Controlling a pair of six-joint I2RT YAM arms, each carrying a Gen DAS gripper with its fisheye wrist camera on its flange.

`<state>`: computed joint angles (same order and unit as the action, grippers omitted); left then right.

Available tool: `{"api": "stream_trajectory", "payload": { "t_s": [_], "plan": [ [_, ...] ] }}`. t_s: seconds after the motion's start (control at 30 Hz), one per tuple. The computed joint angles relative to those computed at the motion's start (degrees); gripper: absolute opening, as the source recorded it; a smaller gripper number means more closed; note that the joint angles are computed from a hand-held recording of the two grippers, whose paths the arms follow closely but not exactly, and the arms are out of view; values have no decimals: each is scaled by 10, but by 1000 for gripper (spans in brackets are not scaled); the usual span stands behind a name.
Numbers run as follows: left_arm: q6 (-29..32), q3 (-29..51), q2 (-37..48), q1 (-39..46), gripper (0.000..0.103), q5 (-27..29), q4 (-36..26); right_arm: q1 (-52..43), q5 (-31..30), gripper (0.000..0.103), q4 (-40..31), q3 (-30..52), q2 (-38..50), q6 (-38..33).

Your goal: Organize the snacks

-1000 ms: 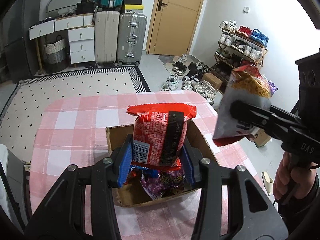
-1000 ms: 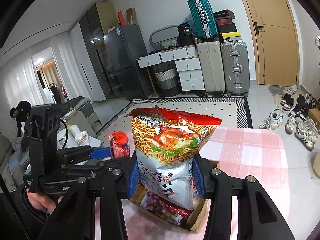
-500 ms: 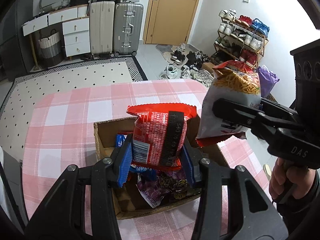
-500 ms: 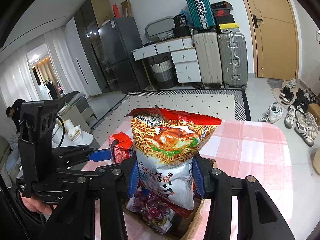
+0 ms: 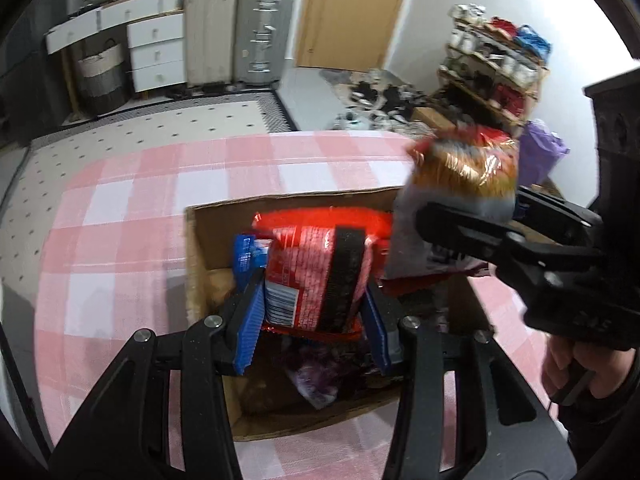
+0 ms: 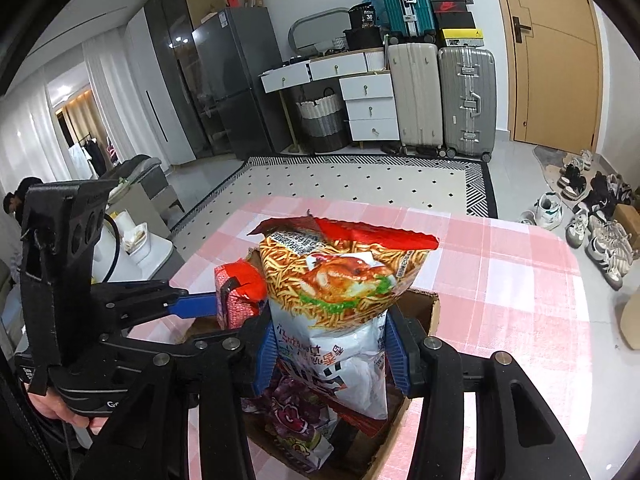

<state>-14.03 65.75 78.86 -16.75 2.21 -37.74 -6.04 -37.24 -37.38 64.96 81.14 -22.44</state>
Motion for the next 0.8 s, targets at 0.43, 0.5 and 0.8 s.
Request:
{"api": "stream_trajectory", "payload": {
  "t_s": [0.43, 0.5, 0.8],
  "plan": [
    [5, -32, -32, 17, 67, 3, -6, -63, -40, 82, 8, -38, -34, -15],
    [4, -38, -48, 15, 67, -7, -9, -84, -56, 83, 2, -44, -50, -21],
    [-44, -87, -164, -59, 71, -114, -42, -170, -133, 87, -67, -86, -161, -91]
  ]
}}
